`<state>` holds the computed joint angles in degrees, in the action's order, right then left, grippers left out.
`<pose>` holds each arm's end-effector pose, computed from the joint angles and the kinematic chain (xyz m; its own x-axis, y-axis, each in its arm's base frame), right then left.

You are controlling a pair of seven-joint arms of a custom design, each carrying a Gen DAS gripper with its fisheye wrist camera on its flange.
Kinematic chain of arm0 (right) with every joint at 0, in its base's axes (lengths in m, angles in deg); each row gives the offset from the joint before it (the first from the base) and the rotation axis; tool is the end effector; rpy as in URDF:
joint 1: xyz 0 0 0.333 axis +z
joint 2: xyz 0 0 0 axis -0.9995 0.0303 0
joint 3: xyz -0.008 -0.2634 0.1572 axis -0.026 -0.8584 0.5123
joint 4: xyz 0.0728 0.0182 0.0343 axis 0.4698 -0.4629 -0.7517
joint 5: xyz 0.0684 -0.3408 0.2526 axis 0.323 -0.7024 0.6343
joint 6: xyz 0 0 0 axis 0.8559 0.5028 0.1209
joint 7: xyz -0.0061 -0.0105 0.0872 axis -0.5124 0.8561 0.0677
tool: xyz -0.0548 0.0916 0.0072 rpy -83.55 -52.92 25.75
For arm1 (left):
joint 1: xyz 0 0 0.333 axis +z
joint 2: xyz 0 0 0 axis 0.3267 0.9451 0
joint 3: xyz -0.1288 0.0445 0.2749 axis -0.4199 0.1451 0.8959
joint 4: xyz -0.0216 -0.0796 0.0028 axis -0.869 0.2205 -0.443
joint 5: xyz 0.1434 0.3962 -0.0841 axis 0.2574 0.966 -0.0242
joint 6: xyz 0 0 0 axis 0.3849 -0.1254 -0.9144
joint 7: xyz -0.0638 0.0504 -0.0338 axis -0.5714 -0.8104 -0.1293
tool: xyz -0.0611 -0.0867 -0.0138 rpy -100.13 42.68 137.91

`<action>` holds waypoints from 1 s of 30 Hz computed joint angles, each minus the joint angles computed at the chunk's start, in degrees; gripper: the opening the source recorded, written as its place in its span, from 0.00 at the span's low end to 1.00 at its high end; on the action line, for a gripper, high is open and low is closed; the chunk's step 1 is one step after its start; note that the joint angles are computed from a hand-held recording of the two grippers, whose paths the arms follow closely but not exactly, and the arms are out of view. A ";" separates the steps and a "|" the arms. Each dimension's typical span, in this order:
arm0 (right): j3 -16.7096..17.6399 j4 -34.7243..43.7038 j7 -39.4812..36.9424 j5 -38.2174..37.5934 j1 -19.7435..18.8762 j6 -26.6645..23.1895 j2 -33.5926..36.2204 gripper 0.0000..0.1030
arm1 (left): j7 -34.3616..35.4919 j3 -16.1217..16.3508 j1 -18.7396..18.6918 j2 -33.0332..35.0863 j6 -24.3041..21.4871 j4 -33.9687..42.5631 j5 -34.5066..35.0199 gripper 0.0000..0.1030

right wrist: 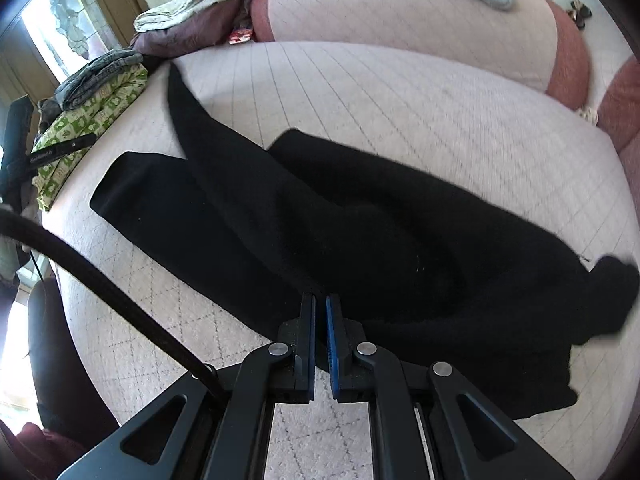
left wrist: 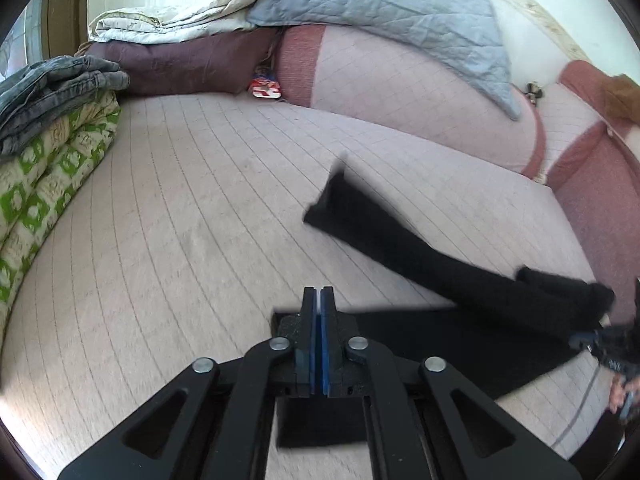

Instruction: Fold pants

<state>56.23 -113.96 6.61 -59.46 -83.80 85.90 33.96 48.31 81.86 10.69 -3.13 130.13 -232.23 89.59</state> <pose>0.4834 0.0065 0.4920 0.4657 -0.8640 -0.1913 -0.8209 -0.3410 -0.4581 0.4651 -0.1036 0.5209 0.0722 -0.9835 0.1660 -0.7793 -0.1595 -0.6060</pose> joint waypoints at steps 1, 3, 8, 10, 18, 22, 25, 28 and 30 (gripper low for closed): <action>0.14 0.07 0.29 -0.02 -0.02 0.27 0.31 0.05 | -0.28 0.04 0.46 2.28 0.29 1.88 0.10 0.29; 0.36 0.01 0.67 -0.40 -0.11 0.62 0.75 0.05 | -0.59 0.43 0.87 5.59 1.21 4.38 -0.64 0.53; -0.21 0.58 0.39 0.55 0.04 0.13 2.76 0.05 | -3.64 1.03 1.95 12.13 1.26 8.86 -4.91 0.54; -0.71 0.83 -0.05 2.12 0.15 -0.12 3.36 0.06 | -5.10 -0.11 3.10 14.63 -0.64 10.27 -3.72 0.57; -1.79 1.54 -1.88 6.21 -0.66 -1.85 4.28 0.06 | -3.90 -3.16 3.42 21.66 -6.31 16.44 1.33 0.06; -1.12 1.34 -0.90 5.85 -1.09 -1.47 3.80 0.06 | -2.33 -3.00 2.95 19.85 -8.51 16.58 -1.73 0.05; -0.98 0.91 -0.62 5.52 -1.16 -1.17 2.71 0.05 | 0.26 -1.43 2.02 13.79 -7.83 12.33 -7.28 0.05; -1.36 -0.32 -0.72 6.05 -1.11 -1.22 0.61 0.05 | 1.74 -0.19 0.97 8.02 -7.49 8.55 -9.95 0.05; -1.65 -1.10 -0.79 6.08 -1.25 -1.44 -0.71 0.05 | 0.93 -0.22 0.83 4.04 -7.96 5.92 -9.56 0.05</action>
